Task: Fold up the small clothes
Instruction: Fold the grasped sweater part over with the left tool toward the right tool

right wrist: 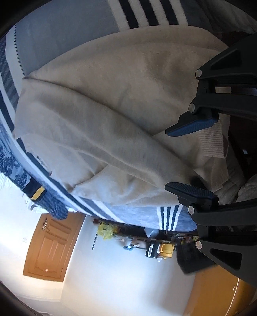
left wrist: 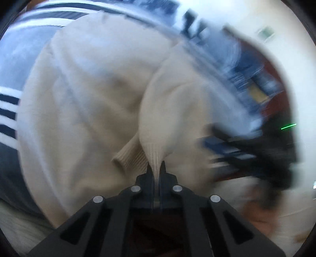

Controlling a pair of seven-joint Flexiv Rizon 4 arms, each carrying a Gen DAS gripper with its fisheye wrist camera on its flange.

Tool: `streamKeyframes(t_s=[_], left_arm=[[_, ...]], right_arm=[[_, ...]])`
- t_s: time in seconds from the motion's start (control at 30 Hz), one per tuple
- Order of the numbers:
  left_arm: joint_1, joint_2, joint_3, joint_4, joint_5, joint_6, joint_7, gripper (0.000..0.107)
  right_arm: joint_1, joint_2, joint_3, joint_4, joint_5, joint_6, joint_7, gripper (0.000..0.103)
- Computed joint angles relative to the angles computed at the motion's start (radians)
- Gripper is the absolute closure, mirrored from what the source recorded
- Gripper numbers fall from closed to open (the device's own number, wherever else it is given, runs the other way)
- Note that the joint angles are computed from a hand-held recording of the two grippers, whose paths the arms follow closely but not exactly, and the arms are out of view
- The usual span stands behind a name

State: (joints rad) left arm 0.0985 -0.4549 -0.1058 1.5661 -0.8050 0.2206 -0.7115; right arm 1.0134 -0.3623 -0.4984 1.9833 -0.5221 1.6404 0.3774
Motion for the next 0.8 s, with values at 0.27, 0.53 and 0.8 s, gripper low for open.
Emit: streamKeyframes(t_s=[0.27,0.53,0.8], left_arm=[[0.048,-0.193,-0.010,-0.210,-0.050,-0.105,-0.324,0.104],[0.044,-0.217,-0.020,-0.198,0.036,0.045,-0.412,0.080],[0.056,-0.208,-0.032,-0.192,0.064,0.061,-0.371,0.080]], right_arm=[[-0.046,-0.038,0.065,-0.050,0.077,0.003,-0.081,0.050],[-0.289,-0.144,0.367,-0.198,0.158,-0.028,-0.214,0.050],[-0.487,-0.280,0.696,-0.436,0.253,-0.200,-0.476,0.060]])
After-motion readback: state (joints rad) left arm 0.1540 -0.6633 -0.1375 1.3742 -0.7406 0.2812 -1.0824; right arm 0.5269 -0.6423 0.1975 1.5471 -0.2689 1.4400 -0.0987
